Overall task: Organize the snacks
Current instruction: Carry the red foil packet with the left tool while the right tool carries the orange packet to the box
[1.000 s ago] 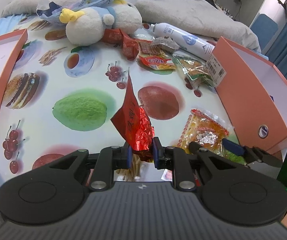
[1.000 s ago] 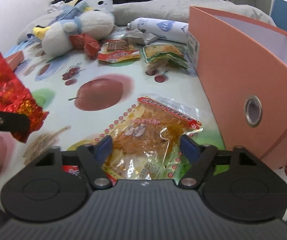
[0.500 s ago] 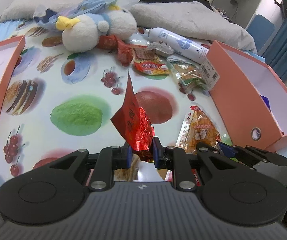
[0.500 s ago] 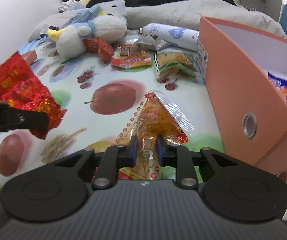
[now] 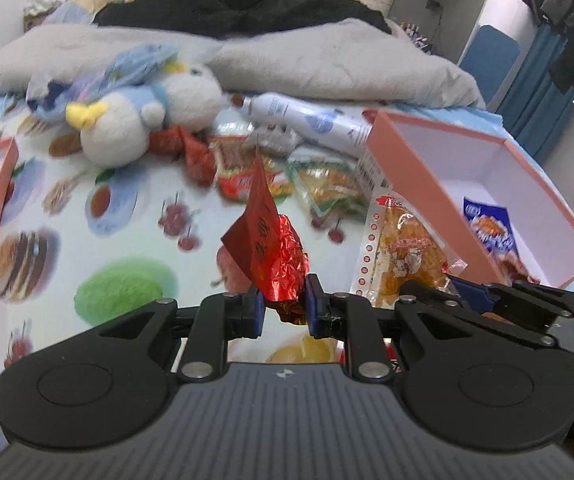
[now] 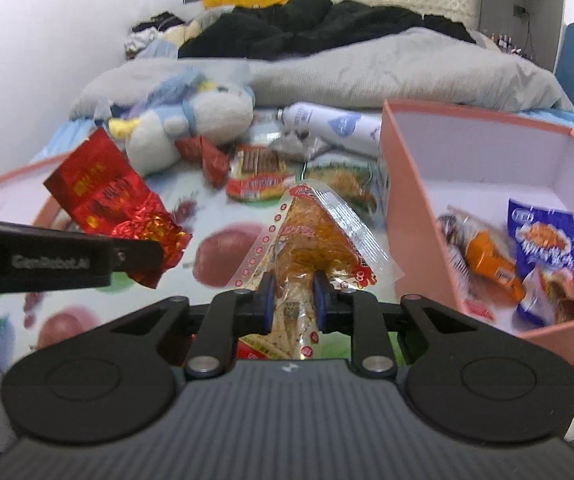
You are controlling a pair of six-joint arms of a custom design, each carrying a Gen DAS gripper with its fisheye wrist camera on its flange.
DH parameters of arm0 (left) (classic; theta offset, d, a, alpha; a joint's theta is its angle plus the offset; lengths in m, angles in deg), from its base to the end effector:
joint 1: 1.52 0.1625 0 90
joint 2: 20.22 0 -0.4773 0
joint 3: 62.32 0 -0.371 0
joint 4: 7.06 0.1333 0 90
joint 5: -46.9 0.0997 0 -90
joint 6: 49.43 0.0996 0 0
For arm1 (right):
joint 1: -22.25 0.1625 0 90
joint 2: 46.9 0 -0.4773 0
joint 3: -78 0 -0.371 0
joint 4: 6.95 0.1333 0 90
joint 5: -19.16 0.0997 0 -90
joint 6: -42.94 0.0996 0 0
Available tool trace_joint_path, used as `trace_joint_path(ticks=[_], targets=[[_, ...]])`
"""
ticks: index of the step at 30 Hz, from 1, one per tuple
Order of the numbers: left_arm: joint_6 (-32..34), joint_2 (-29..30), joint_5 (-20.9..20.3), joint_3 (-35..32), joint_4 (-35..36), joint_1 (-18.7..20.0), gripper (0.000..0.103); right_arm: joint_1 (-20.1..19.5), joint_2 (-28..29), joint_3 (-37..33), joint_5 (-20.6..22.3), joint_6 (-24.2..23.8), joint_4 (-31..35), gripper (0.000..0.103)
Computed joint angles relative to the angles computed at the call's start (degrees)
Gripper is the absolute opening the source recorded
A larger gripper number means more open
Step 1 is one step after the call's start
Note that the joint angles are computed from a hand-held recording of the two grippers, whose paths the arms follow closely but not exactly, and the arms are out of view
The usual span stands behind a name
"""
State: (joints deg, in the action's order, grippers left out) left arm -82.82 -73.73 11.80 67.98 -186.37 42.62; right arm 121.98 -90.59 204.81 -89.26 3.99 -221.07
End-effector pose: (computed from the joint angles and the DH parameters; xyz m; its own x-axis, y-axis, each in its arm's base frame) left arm -0.1937 -0.4873 0.1508 -0.8262 -0.1327 -0.5476 0.2945 0.7268 -0.6205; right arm 0.1894 -0.5020 0.1180 -0.6743 -0.4334 0.5979 -0.7091 0.6061 -0.3603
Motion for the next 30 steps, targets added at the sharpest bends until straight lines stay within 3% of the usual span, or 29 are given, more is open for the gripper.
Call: trace_joint_path(ticks=[3,15,22,30], targets=[[0.9,-1.0,-1.5,-1.6,0.0,0.0,0.023,0.6,-1.4,-0.9,0.6,-0.3,1.0,0.022],[11.1,-0.7,0.0,-10.3,-3.4,-1.7,0.023,2.2,-6.6,-6.2,3.3,-3.1,2.8,0.022],[16.4,2.9,-1.9,-16.4,-5.1,-2.3,0.023,1.7,-8.8,-9.1,4.4,-3.9,2.4,0.023],[18.1,8.6,-4.4,-23.7,-1.4,-2.7,0.023,-1.4,-11.5,-10.2,5.2,-4.7,2.3,0.023]])
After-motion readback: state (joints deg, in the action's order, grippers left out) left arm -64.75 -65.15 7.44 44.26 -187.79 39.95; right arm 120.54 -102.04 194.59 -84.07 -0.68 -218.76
